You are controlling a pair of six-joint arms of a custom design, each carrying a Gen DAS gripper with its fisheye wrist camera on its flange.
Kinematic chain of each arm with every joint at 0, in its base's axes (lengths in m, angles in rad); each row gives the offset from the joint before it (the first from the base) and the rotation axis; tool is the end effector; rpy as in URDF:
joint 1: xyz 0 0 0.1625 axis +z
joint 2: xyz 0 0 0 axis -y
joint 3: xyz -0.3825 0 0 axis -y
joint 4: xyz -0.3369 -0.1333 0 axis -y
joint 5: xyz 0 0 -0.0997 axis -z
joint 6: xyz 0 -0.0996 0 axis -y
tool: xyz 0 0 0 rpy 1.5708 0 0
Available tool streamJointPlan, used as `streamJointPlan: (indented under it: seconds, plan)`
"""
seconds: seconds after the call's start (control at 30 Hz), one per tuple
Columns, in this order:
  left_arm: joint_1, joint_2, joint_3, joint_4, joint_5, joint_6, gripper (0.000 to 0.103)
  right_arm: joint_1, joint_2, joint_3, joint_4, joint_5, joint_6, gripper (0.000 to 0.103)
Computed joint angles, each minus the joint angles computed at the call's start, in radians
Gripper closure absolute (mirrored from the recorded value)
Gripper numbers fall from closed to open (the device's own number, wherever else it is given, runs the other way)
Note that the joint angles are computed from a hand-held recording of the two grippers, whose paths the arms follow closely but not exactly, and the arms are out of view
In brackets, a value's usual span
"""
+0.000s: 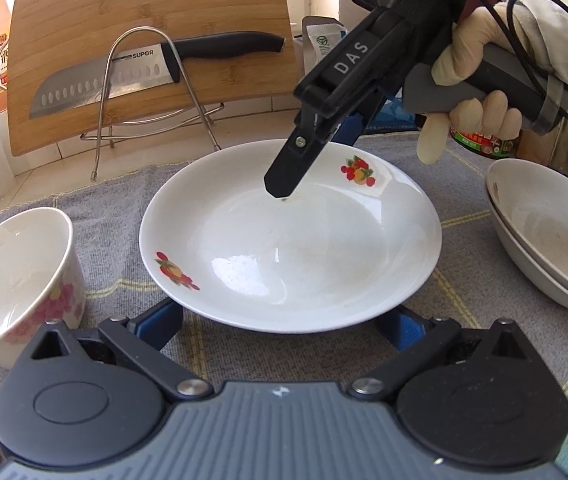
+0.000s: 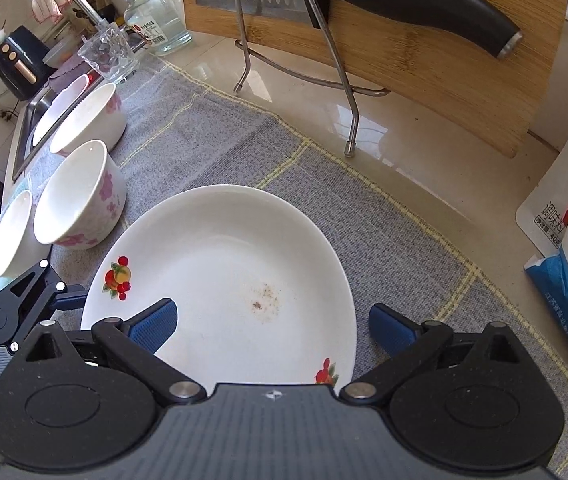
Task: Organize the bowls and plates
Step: 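Lift the flower-print plate with the right gripper and carry it over the plate stack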
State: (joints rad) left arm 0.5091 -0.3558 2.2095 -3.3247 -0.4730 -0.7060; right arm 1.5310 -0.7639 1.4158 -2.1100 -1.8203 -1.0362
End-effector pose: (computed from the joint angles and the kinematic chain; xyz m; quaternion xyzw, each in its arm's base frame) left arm -0.2054 -0.3689 -0.0828 0.1763 0.8340 -0.3759 0.3634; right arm 0.0835 -0.6361 0.1156 0.4795 -0.8669 -0.1116 0.0780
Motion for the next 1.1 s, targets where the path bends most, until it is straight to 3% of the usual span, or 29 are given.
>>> streamJointPlan:
  seconds: [0.1, 0.27, 0.7, 1.1]
  plan:
    - [-0.002, 0.001, 0.001, 0.001, 0.002, 0.005, 0.001, 0.004, 0.004, -0.01, 0.023, -0.001, -0.003, 0.01]
    - [-0.005, 0.001, 0.003, -0.001, 0.004, 0.015, 0.001, 0.009, 0.016, -0.034, 0.057, -0.003, 0.002, 0.013]
    - [-0.01, -0.019, 0.001, 0.073, 0.005, -0.007, 0.003, 0.004, 0.014, -0.05, 0.088, 0.013, 0.04, 0.013]
    - [-0.053, -0.076, 0.026, 0.131, -0.017, -0.013, 0.005, -0.004, -0.082, 0.026, 0.076, 0.05, 0.034, 0.013]
